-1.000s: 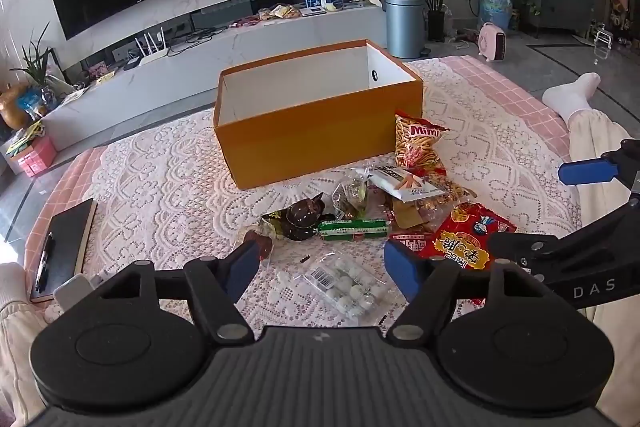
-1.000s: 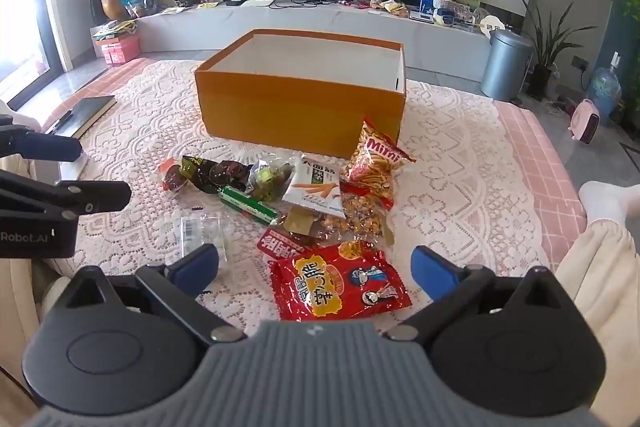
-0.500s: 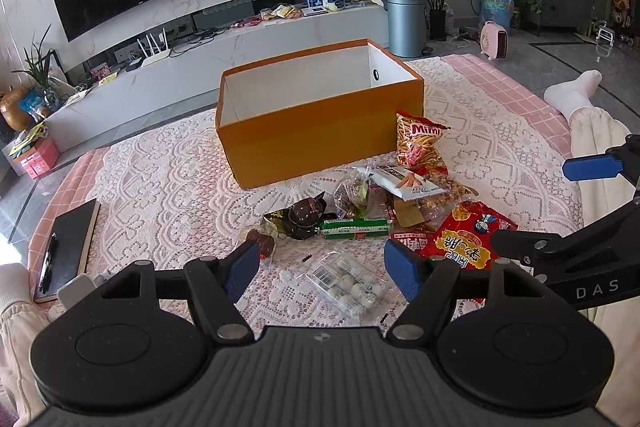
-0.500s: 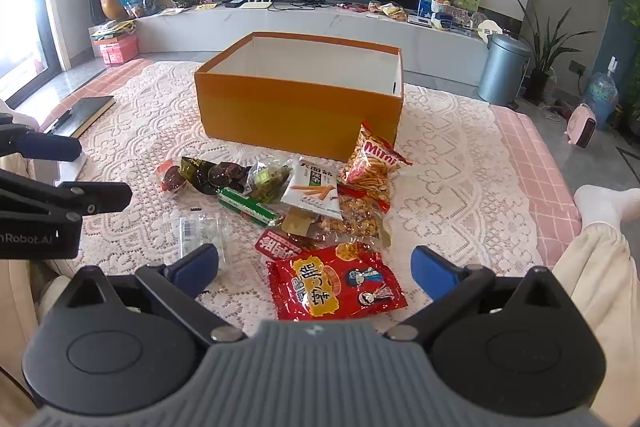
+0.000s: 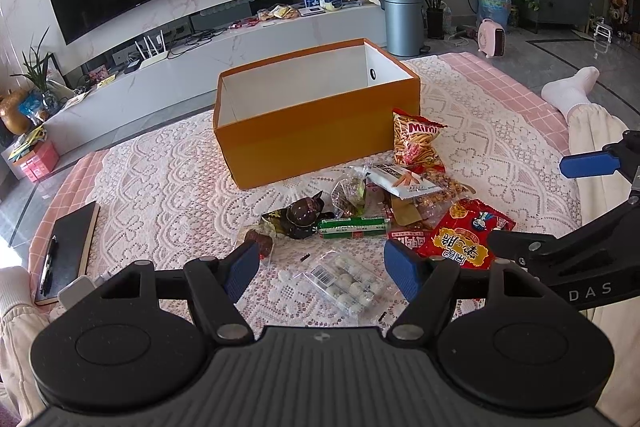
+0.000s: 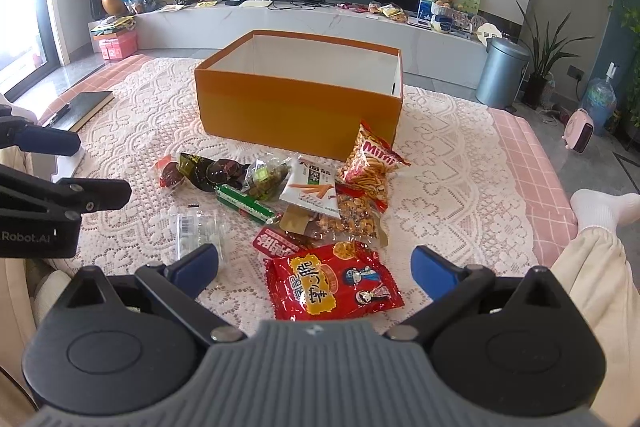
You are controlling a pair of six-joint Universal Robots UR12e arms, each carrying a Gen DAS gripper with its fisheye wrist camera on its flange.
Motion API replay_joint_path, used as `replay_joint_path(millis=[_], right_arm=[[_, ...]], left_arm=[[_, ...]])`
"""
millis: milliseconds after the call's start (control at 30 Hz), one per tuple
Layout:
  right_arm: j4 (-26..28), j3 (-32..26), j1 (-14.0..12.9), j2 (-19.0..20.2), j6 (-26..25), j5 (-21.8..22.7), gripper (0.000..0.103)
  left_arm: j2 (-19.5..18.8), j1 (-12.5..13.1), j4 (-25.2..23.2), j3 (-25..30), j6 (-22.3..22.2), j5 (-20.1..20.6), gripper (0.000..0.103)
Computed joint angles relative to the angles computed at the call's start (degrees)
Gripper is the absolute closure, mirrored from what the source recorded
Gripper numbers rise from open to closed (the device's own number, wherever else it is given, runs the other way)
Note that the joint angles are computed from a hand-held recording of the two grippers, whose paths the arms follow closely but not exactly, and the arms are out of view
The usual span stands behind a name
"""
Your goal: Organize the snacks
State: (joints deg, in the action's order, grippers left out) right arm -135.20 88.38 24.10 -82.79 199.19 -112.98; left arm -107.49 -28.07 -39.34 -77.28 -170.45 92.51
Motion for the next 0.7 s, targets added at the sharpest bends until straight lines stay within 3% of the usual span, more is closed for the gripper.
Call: replay_joint_path(millis=[700], right_arm=[[0.53,0.03,0.07,0.02,0.11,-0.17,0.004]], left_arm=[[0.2,-0.24,-0.06,-0.16,0.99,-0.09,0.019]])
